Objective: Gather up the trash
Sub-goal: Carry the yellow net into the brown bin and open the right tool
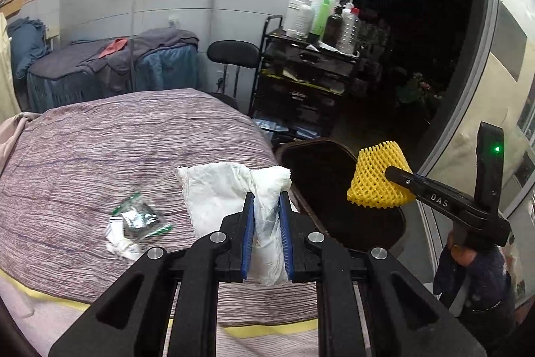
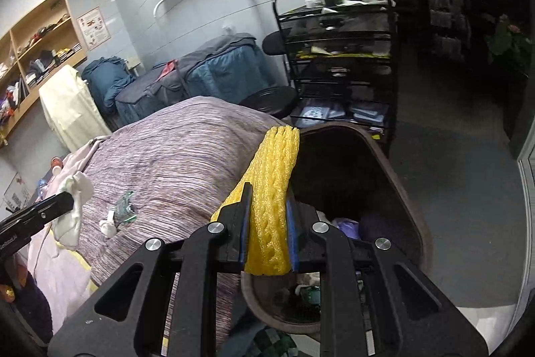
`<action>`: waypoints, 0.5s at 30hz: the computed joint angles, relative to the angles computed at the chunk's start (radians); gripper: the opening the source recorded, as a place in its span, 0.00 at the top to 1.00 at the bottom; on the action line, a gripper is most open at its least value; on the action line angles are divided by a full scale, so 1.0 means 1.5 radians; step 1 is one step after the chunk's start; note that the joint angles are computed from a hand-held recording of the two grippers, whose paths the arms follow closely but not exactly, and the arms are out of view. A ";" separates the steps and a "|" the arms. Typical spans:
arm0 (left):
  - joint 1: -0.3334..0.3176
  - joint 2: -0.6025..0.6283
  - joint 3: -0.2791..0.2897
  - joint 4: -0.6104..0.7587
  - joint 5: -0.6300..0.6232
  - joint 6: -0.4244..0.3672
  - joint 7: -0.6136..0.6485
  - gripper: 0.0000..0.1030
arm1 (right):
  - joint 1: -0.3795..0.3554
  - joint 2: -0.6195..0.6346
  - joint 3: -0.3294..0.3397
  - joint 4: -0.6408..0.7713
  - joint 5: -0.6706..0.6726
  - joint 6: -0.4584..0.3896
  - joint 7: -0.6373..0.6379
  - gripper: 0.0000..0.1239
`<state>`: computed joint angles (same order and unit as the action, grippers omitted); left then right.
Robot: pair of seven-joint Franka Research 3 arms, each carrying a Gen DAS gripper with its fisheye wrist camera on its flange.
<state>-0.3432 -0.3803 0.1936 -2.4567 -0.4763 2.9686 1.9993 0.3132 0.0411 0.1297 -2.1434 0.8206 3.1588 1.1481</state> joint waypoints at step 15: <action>-0.018 0.035 -0.039 0.029 -0.061 -0.033 0.048 0.86 | -0.026 0.011 -0.039 -0.043 -0.146 -0.003 0.146 0.85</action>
